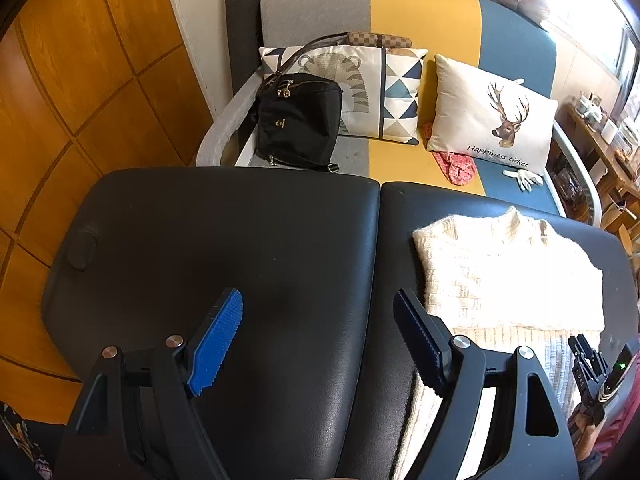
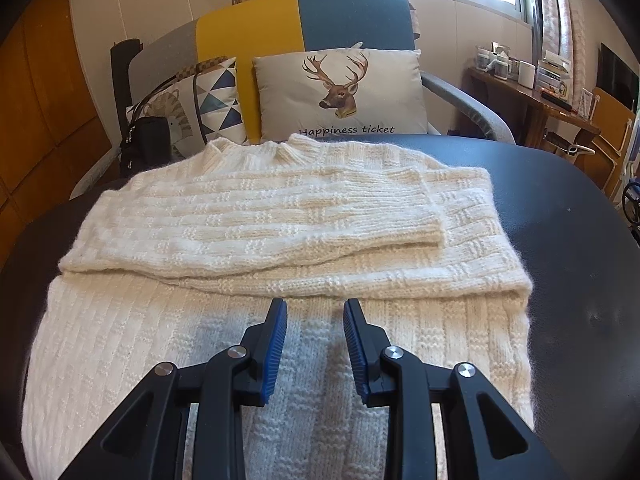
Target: Fold clothes
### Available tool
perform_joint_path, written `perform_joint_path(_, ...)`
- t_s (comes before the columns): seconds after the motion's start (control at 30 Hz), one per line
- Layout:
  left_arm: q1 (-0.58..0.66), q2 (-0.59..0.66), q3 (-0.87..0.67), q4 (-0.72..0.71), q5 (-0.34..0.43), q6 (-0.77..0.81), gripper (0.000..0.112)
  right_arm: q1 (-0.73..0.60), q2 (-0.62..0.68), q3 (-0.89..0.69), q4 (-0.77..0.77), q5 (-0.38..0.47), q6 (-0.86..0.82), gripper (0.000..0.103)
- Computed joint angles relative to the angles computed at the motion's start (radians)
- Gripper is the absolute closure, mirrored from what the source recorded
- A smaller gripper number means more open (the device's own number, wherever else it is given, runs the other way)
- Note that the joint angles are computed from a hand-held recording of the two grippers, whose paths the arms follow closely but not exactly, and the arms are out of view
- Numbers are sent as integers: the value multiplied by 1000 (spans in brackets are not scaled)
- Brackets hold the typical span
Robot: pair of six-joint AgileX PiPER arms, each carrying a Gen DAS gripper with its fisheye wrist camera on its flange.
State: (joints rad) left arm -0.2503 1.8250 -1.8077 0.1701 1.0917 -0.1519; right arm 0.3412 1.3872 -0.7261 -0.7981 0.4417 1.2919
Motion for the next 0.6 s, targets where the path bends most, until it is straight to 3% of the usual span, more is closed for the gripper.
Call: perform_joint_path(0.6,-142,-62,151,90,-92,-91,32,-12,-61,38,36,-8,-45,74)
